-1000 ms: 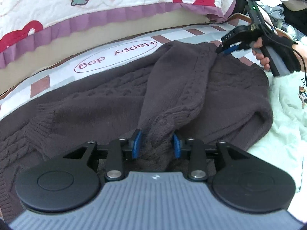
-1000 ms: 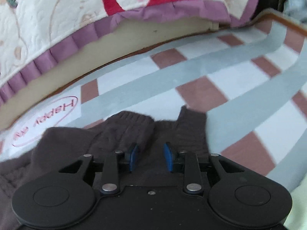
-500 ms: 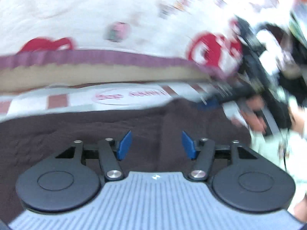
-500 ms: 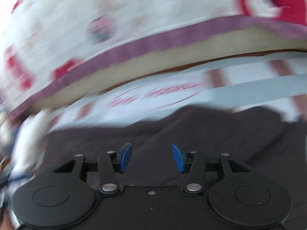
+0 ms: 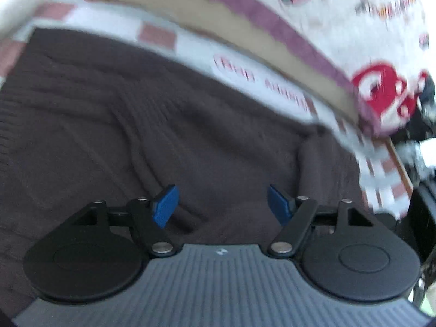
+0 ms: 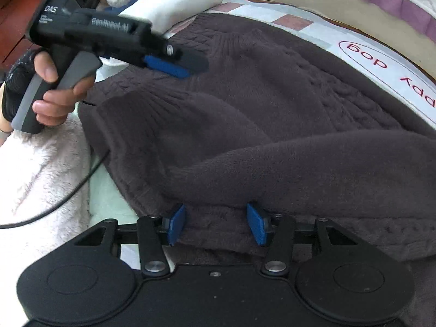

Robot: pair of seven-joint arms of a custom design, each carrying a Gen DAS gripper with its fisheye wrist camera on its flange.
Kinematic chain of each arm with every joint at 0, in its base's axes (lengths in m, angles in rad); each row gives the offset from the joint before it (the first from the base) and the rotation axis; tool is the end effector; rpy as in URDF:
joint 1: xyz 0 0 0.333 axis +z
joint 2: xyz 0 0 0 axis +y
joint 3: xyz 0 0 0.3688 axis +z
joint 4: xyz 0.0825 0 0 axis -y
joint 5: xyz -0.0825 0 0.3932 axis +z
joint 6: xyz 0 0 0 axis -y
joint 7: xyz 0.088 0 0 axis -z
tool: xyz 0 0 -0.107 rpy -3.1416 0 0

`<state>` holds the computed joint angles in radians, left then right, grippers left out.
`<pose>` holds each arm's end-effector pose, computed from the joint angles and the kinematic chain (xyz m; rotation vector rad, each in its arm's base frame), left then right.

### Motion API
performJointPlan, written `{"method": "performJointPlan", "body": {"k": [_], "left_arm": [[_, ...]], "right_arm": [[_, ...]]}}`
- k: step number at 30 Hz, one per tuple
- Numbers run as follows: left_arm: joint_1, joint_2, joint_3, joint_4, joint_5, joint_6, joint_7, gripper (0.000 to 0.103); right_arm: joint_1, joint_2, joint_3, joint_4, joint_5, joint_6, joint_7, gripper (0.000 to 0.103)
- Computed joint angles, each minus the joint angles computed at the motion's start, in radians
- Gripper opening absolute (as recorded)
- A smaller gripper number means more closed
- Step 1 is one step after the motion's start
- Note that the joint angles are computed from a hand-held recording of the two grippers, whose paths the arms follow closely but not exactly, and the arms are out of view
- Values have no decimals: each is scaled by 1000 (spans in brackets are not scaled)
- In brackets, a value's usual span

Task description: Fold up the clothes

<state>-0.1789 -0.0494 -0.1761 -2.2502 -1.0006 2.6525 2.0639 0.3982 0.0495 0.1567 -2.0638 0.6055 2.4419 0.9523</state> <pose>0.5225 -0.1702 0.4722 1.9465 -2.0448 1.1056 0.5084 0.3146 0.4926 -2.3764 1.0112 0.1187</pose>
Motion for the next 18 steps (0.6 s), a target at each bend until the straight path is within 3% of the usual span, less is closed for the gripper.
{"method": "performJointPlan", "body": {"k": [3,4,6,7,9,10,12,15,16,18], "left_arm": [[-3,14,-13,7,159,-35,-66,74],[-6,16,-19,9,225,-37,-99,79],[-12,19,-24,13,281,-50,-112,82],[-16,11,-26,4,285,-38,-104,78],[-24,-8,-28,-14,290,-9,-87,32],[-29,-17,-28,-23,292,5,-79,18],[-46,-70,-14,-48,190,32,15,13],[-76,-191,8,-110,56,123,25,13],[-62,-218,-25,-142,104,192,-25,13],[37,-279,-134,-206,340,287,-252,14]], "right_arm": [[-6,-6,-2,-16,71,18,-1,56],[-8,-9,-3,-23,95,25,-3,56],[-10,-16,-5,-39,146,45,-14,56],[-11,-21,-7,-48,174,56,-23,56],[-11,-30,-10,-66,232,79,-41,56],[-11,-35,-13,-72,261,92,-51,56],[-11,-43,-18,-81,301,124,-57,56],[-4,-60,-21,-108,263,202,14,57],[-2,-57,-22,-115,190,224,85,57],[-1,-59,-25,-135,89,240,172,57]]}}
